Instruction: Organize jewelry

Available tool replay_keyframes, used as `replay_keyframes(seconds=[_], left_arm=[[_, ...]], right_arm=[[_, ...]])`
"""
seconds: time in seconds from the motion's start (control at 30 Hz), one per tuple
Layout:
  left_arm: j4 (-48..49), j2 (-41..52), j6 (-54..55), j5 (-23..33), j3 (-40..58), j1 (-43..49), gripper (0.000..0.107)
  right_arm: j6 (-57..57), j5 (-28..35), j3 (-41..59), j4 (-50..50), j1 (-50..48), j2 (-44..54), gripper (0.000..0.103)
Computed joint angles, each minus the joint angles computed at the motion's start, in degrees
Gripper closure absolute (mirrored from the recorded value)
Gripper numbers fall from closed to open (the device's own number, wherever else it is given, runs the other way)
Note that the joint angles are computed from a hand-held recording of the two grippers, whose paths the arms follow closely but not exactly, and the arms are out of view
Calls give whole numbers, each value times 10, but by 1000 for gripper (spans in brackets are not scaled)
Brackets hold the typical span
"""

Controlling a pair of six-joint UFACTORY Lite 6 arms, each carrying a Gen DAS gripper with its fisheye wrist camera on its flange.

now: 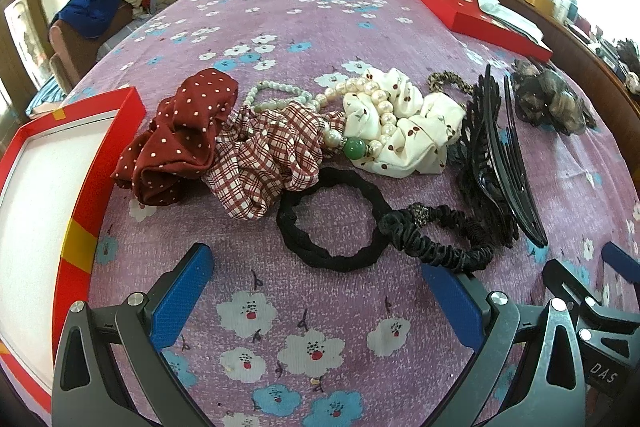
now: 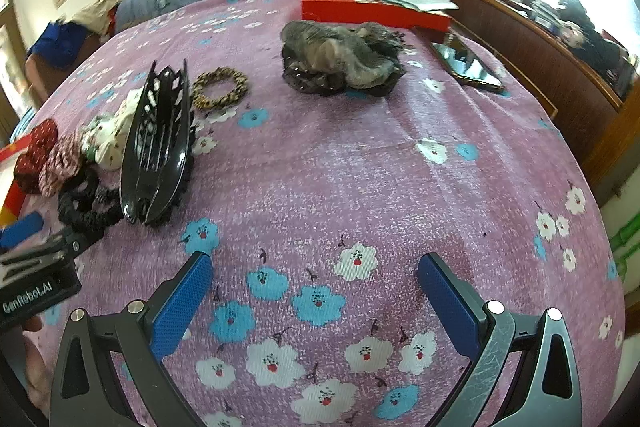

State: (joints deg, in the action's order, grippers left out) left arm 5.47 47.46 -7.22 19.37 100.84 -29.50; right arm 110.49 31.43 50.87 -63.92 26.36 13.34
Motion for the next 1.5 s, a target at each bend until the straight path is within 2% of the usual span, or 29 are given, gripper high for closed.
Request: replay_keyframes(seconds=[0.07, 0.17, 0.27, 0.33, 0.4, 0.43, 0.53, 0.6, 0.73, 0.9, 1.07, 1.13, 1.3, 1.5], left_arm=[[-31, 32, 44, 53, 63, 5, 4], [-7, 35, 5, 113, 88, 14, 4], [-36, -39, 5, 99, 8, 35, 4], [-60, -91, 15, 96, -33, 49, 4], [-72, -138, 19, 98, -64, 60, 4], [-68, -167, 15, 99, -81, 65, 4], [-54, -240, 5, 99, -122, 70, 4], [-43, -284, 2, 96, -146, 73, 4], [-13, -353, -26, 98, -180, 66, 4], [10, -429, -27, 106, -207, 57, 4], [-60, -475, 49, 127, -212, 70, 4], [-57, -496, 44, 126, -221, 72, 4], [-37, -533, 29, 129, -238, 71, 4], [-17, -541, 21, 144, -244, 61, 4]], right_arm=[[-10, -4, -4, 4, 2, -9, 0], [-15, -8, -17, 5, -2, -19, 0], [-43, -13, -13, 24, -11, -19, 0], [-81, -4, 1, 77, -6, -15, 1], [-108, 5, 4, 123, 1, -27, 11], [-112, 12, 1, 136, 7, -40, 11], [-107, 60, -2, 158, 43, -86, 11], [-106, 117, 9, 166, 80, -120, 11], [-131, 234, 60, 182, 149, -161, 11], [-148, 325, 125, 212, 204, -182, 11], [-123, 391, 166, 222, 262, -181, 11], [-106, 432, 186, 215, 298, -171, 11], [-76, 483, 217, 197, 342, -152, 10], [-76, 477, 225, 190, 336, -146, 10]])
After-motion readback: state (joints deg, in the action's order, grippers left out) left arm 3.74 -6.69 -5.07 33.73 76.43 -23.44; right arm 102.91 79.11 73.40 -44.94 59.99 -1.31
